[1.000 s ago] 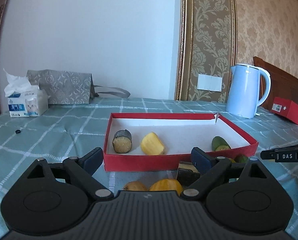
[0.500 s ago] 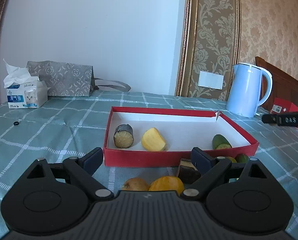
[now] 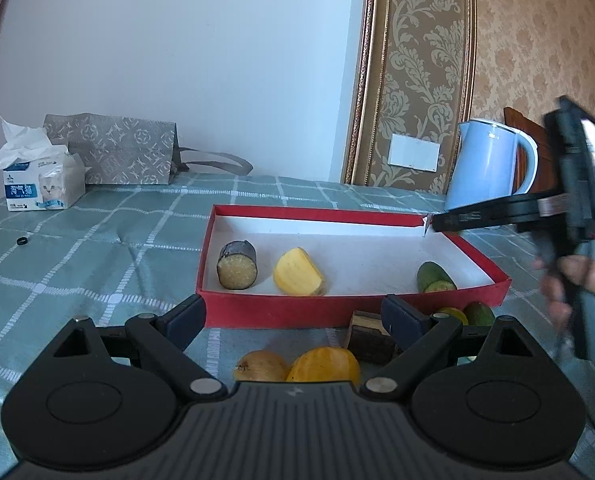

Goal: Organize fruits
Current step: 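Carry the brown fruit into the red tray and open the right gripper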

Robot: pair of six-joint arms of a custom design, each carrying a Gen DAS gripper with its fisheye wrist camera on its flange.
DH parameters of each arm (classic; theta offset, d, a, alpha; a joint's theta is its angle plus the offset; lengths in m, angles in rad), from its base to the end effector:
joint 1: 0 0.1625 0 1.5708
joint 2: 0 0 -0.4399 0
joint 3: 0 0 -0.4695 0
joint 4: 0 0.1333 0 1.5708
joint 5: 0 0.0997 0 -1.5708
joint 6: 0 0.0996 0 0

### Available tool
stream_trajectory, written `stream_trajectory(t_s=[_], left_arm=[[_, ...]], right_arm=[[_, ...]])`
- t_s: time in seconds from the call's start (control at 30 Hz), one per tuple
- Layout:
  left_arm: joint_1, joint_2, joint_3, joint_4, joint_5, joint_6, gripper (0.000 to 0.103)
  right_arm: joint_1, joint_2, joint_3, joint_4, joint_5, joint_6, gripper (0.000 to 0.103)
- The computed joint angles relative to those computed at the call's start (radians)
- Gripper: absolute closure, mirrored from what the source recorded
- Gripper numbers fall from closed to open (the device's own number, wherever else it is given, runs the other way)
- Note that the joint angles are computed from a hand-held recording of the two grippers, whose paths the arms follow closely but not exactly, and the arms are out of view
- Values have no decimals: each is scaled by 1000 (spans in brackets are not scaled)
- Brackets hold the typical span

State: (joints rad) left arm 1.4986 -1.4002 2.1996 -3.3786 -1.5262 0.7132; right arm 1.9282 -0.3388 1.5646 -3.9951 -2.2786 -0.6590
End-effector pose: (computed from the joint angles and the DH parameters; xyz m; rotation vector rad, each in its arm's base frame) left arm 0.0985 -0.5479 0.2907 0.9231 2.3086 -1.2845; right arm 0.3023 -0.6135 -0.0678 0.5308 -1.9874 1.2362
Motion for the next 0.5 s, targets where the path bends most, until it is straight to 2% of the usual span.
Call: stream_trajectory(t_s=[0.03,0.07,0.13,0.23,0.3,0.5], left_arm=[[0,0,-1,2,-1,0,8],[0,-1,0,4,-1,0,8],[-1,0,-1,11,2,1,8],[-2,-1,-1,18,2,5,8],[-3,0,0,16,4,10,8],[-5,0,2,11,14,9,8]], right_arm=[[-4,4,-8,13,7,-3,68],[-5,15,-21,9,5,-1,36],[-4,45,-49,-62,-11,-28,9],[4,75,-69,-177,-19,-142,10],[10,80,-69,-225,-28,-170,10],[21,30,36,-226,-36,-59,7]])
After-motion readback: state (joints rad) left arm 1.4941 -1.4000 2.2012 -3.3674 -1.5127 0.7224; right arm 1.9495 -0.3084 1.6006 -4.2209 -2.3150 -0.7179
